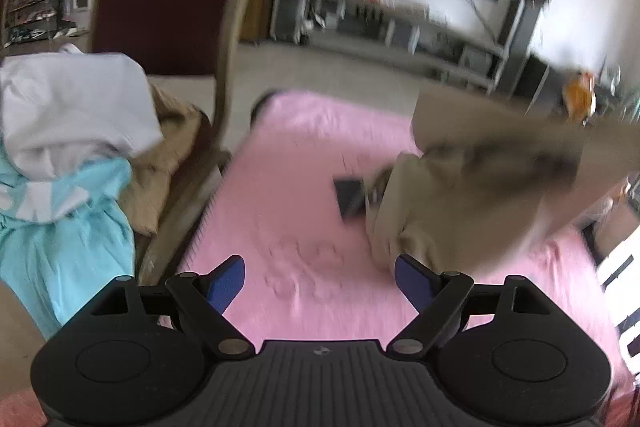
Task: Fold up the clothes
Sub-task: 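Lift the sweatshirt with the right tool and shake it out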
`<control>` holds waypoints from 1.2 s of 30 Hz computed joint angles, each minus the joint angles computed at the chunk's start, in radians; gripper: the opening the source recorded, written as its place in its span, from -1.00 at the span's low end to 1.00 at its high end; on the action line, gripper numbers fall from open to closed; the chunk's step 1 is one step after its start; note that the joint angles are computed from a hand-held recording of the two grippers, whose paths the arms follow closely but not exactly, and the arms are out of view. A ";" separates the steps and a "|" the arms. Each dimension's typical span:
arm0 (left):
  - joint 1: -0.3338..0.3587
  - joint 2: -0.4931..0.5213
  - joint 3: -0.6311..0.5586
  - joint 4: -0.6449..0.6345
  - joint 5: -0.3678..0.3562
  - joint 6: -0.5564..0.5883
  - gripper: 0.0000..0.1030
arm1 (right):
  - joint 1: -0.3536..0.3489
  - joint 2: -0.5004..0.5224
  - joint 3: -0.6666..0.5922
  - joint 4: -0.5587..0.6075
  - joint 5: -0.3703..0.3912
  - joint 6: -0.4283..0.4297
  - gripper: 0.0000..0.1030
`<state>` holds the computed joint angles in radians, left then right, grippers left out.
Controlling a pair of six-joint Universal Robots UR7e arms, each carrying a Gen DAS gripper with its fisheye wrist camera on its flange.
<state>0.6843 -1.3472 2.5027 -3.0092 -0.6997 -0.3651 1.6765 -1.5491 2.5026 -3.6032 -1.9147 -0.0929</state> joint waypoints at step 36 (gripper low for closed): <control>0.204 0.316 -0.355 0.146 -0.075 0.071 0.60 | 0.065 0.895 -0.656 -0.001 -0.491 -0.521 0.04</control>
<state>0.8883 -1.0314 2.1474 -2.8629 -0.7749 -0.2937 1.7416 -0.6539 1.8470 -3.6040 -2.4058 -0.6140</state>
